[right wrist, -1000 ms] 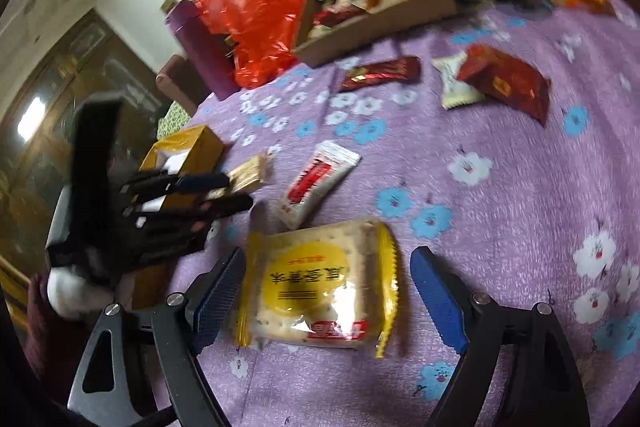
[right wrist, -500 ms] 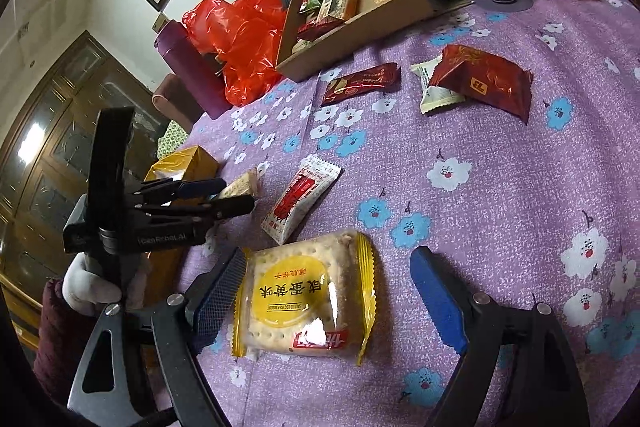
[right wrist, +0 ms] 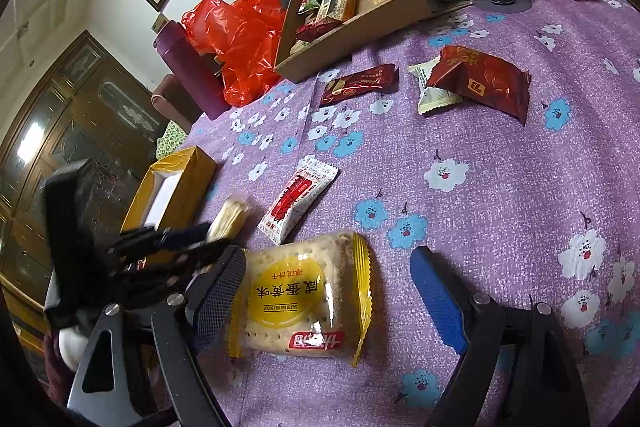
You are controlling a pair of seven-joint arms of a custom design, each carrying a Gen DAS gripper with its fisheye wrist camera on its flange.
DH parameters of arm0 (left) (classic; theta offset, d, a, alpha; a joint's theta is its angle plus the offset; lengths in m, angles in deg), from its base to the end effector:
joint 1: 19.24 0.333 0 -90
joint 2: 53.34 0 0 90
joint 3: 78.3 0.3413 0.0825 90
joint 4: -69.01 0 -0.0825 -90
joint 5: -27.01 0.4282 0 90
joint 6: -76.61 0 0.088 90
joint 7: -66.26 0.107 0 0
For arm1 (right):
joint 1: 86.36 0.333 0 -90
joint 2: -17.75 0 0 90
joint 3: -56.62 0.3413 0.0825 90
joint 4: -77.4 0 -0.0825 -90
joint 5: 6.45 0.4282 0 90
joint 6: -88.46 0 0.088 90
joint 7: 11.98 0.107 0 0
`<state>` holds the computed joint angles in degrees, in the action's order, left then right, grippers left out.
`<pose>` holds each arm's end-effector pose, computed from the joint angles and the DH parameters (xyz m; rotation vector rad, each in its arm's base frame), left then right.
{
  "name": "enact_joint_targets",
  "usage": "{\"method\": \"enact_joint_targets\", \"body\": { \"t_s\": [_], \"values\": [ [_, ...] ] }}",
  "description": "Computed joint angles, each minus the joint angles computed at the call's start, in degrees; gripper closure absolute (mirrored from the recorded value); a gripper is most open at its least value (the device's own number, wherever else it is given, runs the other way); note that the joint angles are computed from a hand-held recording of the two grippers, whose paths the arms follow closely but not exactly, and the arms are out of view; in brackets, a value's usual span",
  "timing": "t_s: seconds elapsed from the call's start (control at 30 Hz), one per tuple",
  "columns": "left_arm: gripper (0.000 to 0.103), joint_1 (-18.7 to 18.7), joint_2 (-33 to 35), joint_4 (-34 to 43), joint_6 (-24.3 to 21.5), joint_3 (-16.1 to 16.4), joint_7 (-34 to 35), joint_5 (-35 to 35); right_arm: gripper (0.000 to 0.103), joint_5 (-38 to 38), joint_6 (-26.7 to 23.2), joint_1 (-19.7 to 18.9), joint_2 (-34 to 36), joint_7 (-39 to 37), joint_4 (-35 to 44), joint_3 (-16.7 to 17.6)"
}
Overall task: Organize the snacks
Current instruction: 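Carry the cake bar into the lid with the left tool while the right tool drops a packet there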
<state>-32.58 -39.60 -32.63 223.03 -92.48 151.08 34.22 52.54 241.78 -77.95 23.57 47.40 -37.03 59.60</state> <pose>0.6379 -0.3183 0.4944 -1.4686 2.3454 -0.6566 0.6453 0.1024 0.4652 -1.5423 1.6732 -0.0120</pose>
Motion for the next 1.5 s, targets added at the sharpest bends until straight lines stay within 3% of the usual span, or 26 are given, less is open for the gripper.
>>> {"method": "enact_joint_targets", "body": {
  "t_s": [0.2,0.27,0.37,0.43,0.57,0.73,0.83,0.87,0.93,0.97,1.1,1.23,1.37,1.5],
  "values": [
    [0.072,0.7,-11.2,-14.0,12.0,-0.1,-2.5,-4.6,0.017,0.5,1.1,0.2,-0.3,-1.0,-0.5,0.1],
    [0.072,0.9,-13.7,-16.8,14.4,0.3,-0.6,-9.4,0.017,-5.4,1.3,0.8,0.1,4.9,0.2,-0.4],
    [0.072,0.5,-16.7,-19.9,16.5,1.6,2.0,-15.0,0.016,-8.6,-3.7,0.5,1.2,9.5,3.9,-0.6],
    [0.072,0.7,-18.2,-21.6,17.5,2.5,0.5,-14.2,0.016,-15.8,-8.0,1.0,3.6,17.1,8.8,-1.1],
    [0.072,0.3,-20.9,-25.0,19.9,5.0,0.7,-17.0,0.02,-33.4,-9.5,4.3,8.5,30.9,16.4,-2.3],
    [0.072,-0.3,-24.6,-29.4,22.0,8.3,1.0,-19.7,0.032,-51.9,-17.8,9.2,14.5,46.2,25.0,-4.5],
    [0.072,-0.7,-26.2,-31.5,23.3,10.2,1.1,-20.7,0.039,-58.0,-17.2,11.0,15.1,52.0,24.7,-5.3],
    [0.072,-1.2,-26.5,-31.9,23.6,11.0,1.5,-21.5,0.046,-60.3,-17.0,11.6,15.0,53.6,24.3,-5.6],
    [0.072,-2.4,-27.0,-32.8,24.6,12.5,2.5,-23.2,0.072,-65.5,-16.0,12.9,14.8,56.3,23.5,-6.2],
    [0.072,-3.2,-27.1,-33.0,24.9,13.3,3.3,-24.3,0.072,-66.9,-15.1,13.0,14.5,56.7,22.8,-6.1],
    [0.072,-5.6,-27.3,-33.8,25.2,15.8,6.7,-28.6,0.079,-64.7,-10.0,11.1,12.8,54.1,19.6,-3.8],
    [0.072,-6.6,-27.4,-33.2,24.1,17.4,9.5,-32.5,0.079,-60.5,-5.7,10.2,10.9,50.4,18.2,-1.9],
    [0.072,-2.7,-26.0,-30.8,22.0,15.2,8.0,-30.4,0.079,-48.9,-3.6,8.3,9.2,38.9,18.7,3.0],
    [0.072,1.5,-23.2,-27.5,19.3,13.3,4.9,-27.4,0.079,-42.7,-5.9,10.2,10.4,30.4,22.1,5.3]
  ]
}}
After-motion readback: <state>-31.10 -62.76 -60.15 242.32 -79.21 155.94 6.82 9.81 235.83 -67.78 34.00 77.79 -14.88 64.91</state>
